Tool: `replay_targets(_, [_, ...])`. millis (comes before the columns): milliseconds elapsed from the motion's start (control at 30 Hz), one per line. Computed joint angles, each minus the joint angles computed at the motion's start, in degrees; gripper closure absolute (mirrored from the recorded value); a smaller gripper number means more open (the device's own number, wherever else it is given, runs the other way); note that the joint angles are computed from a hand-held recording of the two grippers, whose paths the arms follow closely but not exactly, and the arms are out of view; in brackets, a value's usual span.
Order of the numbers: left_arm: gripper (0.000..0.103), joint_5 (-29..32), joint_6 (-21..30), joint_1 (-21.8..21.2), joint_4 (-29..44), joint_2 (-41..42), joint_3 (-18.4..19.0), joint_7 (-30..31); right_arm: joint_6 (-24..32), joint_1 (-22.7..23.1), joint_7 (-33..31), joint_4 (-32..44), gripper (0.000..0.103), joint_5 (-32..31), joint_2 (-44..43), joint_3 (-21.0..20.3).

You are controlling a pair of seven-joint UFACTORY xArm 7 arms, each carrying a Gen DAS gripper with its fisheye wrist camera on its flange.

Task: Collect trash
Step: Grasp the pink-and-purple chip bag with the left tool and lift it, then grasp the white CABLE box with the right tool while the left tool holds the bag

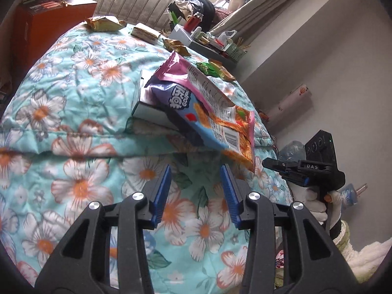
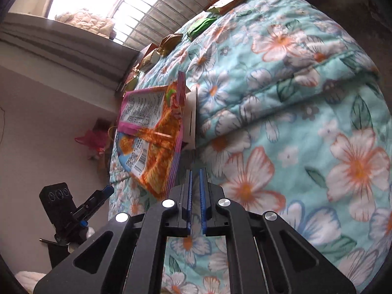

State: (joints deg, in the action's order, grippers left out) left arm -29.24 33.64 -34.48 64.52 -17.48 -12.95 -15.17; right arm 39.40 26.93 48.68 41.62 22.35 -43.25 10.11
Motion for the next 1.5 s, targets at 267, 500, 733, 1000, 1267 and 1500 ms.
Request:
replay_targets(267, [0.041, -12.9, -4.0, -2.8, 1.4, 4.6, 1.8, -0.2, 3.8, 0.6, 0.4, 1.9, 0.096, -2.7, -3.2, 2.8])
replay_targets(500, [0.043, -11.8, -8.0, -1.6, 8.9, 15.0, -2.9, -10.9, -2.3, -1.3, -3.3, 5.1, 0.096, -3.2, 2.3, -0.3])
replay_targets(733, [0.079, -6.1, -14.6, -1.7, 8.9, 18.1, -5.0, -21.9, -5.7, -0.8, -1.2, 2.8, 0.096, -1.5, 3.0, 0.7])
replay_targets(1000, [0.098, -9.4, -11.9, -1.7, 4.5, 11.3, -4.2, -14.5, -0.7, -3.0, 0.1, 4.7, 0.096, -5.6, 0.3, 0.6])
replay_targets(1267, [0.099, 0.6, 1.1, -0.2, -6.7, -6.1, -0.3, -16.7, 7.2, -3.5, -17.6, 25.0, 0.032, -15.0, 18.4, 1.8])
replay_targets(1500, [0.099, 4.0, 8.1, 2.2, -9.3, -12.4, 1.2, -16.9, 20.9, -0.2, -40.2, 50.3, 0.011, -30.5, 42.3, 7.0])
